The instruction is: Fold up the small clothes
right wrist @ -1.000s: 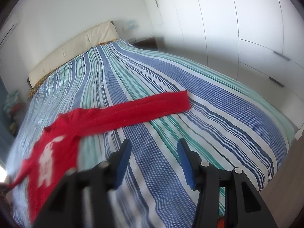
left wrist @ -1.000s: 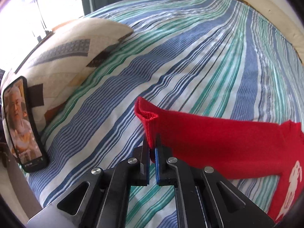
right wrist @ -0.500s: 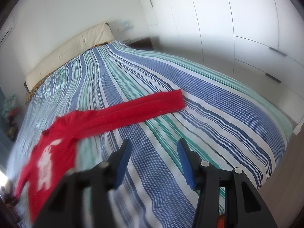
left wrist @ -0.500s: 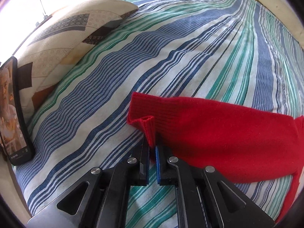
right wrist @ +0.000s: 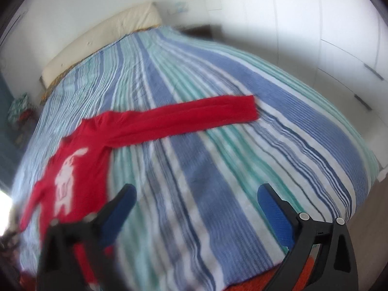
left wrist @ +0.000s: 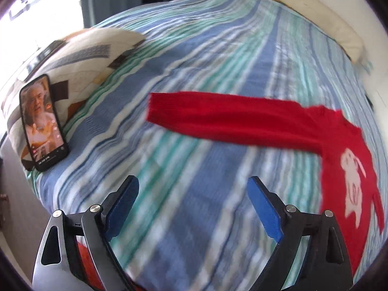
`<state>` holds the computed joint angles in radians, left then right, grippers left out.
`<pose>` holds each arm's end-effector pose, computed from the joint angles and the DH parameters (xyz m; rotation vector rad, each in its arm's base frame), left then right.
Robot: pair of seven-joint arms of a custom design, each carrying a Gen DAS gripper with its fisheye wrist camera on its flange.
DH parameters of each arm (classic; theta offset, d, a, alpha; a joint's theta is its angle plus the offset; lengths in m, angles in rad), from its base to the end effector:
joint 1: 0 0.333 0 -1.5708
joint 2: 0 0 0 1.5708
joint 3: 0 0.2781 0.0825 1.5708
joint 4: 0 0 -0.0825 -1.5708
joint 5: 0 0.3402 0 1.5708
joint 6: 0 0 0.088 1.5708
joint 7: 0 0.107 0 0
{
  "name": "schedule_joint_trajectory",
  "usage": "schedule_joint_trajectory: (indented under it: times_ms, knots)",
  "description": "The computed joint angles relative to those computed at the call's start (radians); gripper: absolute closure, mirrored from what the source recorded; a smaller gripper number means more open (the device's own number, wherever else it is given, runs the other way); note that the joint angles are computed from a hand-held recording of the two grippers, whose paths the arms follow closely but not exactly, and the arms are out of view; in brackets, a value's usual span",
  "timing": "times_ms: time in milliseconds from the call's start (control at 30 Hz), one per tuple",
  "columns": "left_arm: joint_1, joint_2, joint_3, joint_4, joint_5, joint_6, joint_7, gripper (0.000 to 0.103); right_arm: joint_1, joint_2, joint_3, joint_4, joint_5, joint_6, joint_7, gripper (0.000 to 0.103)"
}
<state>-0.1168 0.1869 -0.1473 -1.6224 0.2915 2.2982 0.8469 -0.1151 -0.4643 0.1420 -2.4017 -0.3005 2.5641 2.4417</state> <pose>0.5928 -0.1465 0.5394 -2.2145 1.5834 -0.5585 0.4308 0.0226 0.5355 -1.1646 2.3132 -0.6551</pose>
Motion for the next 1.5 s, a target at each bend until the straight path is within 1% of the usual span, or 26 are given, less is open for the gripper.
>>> schedule_joint_trajectory:
  times_ms: [67, 133, 167, 200, 300, 400, 433, 467, 500, 533, 567, 600, 667, 700, 800, 900, 1000, 1100, 1167, 1200, 1267, 1300, 1367, 1400, 1500]
  knots:
    - [-0.022, -0.028, -0.039, -0.032, -0.037, 0.039, 0.073, 0.011, 0.086, 0.039, -0.02, 0.043, 0.065, -0.01, -0.121, 0.004]
    - [-0.057, -0.021, -0.075, -0.035, -0.081, 0.077, 0.131, 0.011, 0.157, 0.091, -0.017, 0.093, 0.116, -0.013, -0.214, 0.004]
    - [-0.076, -0.003, -0.091, -0.02, -0.102, 0.076, 0.163, 0.011, 0.194, 0.127, -0.018, 0.126, 0.149, -0.011, -0.265, 0.004]
    - [-0.101, 0.041, -0.105, 0.03, -0.108, 0.058, 0.192, 0.011, 0.228, 0.165, -0.021, 0.159, 0.182, -0.009, -0.315, 0.004]
    - [-0.185, 0.103, -0.115, 0.093, -0.054, 0.018, 0.197, 0.011, 0.31, 0.269, -0.017, 0.236, 0.258, 0.01, -0.433, 0.004]
    - [-0.211, 0.097, -0.129, 0.047, -0.085, 0.041, 0.224, 0.011, 0.366, 0.345, -0.018, 0.279, 0.315, 0.0, -0.523, 0.004]
    - [-0.223, 0.104, -0.129, 0.045, -0.079, 0.016, 0.233, 0.011, 0.38, 0.362, -0.022, 0.284, 0.341, -0.008, -0.545, 0.004]
    - [-0.232, 0.117, -0.129, 0.057, -0.074, -0.036, 0.254, 0.011, 0.39, 0.374, -0.026, 0.285, 0.364, -0.022, -0.559, 0.004]
    - [-0.242, 0.135, -0.13, 0.074, -0.069, -0.095, 0.28, 0.011, 0.398, 0.391, -0.029, 0.293, 0.383, -0.054, -0.563, 0.004]
    - [-0.248, 0.131, -0.128, 0.057, -0.059, -0.105, 0.297, 0.01, 0.401, 0.407, -0.035, 0.307, 0.402, -0.106, -0.57, 0.004]
    - [-0.246, 0.102, -0.126, 0.008, -0.052, -0.062, 0.305, 0.009, 0.404, 0.43, -0.04, 0.329, 0.413, -0.179, -0.566, 0.004]
    - [-0.244, 0.09, -0.124, -0.005, -0.053, -0.055, 0.314, 0.007, 0.407, 0.442, -0.043, 0.336, 0.414, -0.226, -0.552, 0.004]
    - [-0.238, 0.094, -0.124, 0.016, -0.079, -0.095, 0.332, 0.007, 0.413, 0.433, -0.046, 0.314, 0.412, -0.241, -0.541, 0.004]
    - [-0.235, 0.09, -0.124, 0.014, -0.091, -0.1, 0.335, 0.007, 0.416, 0.424, -0.046, 0.305, 0.405, -0.241, -0.534, 0.004]
    - [-0.234, 0.076, -0.124, 0.01, -0.101, -0.121, 0.345, 0.007, 0.42, 0.418, -0.045, 0.306, 0.388, -0.276, -0.512, 0.004]
    - [-0.23, 0.047, -0.13, -0.007, -0.126, -0.151, 0.376, 0.007, 0.42, 0.395, -0.048, 0.289, 0.412, -0.29, -0.502, 0.005]
    - [-0.225, -0.02, -0.132, -0.089, -0.139, -0.127, 0.389, 0.007, 0.416, 0.343, -0.051, 0.244, 0.452, -0.273, -0.495, 0.005]
    - [-0.221, -0.07, -0.128, -0.138, -0.139, -0.114, 0.379, 0.008, 0.405, 0.291, -0.054, 0.201, 0.488, -0.25, -0.478, 0.005]
    - [-0.211, -0.11, -0.122, -0.175, -0.159, -0.072, 0.363, 0.008, 0.395, 0.258, -0.051, 0.181, 0.49, -0.241, -0.453, 0.005]
    - [-0.205, -0.136, -0.118, -0.204, -0.168, -0.036, 0.35, 0.008, 0.389, 0.24, -0.048, 0.168, 0.485, -0.23, -0.436, 0.005]
    - [-0.192, -0.166, -0.108, -0.229, -0.17, 0.024, 0.314, 0.008, 0.372, 0.198, -0.04, 0.139, 0.464, -0.182, -0.392, 0.005]
    - [-0.185, -0.176, -0.103, -0.24, -0.168, 0.055, 0.293, 0.008, 0.36, 0.171, -0.035, 0.113, 0.45, -0.139, -0.365, 0.005]
    - [-0.171, -0.179, -0.093, -0.242, -0.153, 0.101, 0.244, 0.007, 0.32, 0.125, -0.017, 0.067, 0.4, -0.051, -0.29, 0.005]
    - [-0.168, -0.147, -0.093, -0.204, -0.132, 0.101, 0.211, 0.007, 0.288, 0.097, 0.003, 0.041, 0.347, -0.021, -0.237, 0.005]
    - [-0.151, -0.109, -0.079, -0.16, -0.086, 0.116, 0.154, 0.007, 0.167, 0.058, 0.098, 0.024, 0.114, -0.003, -0.048, 0.005]
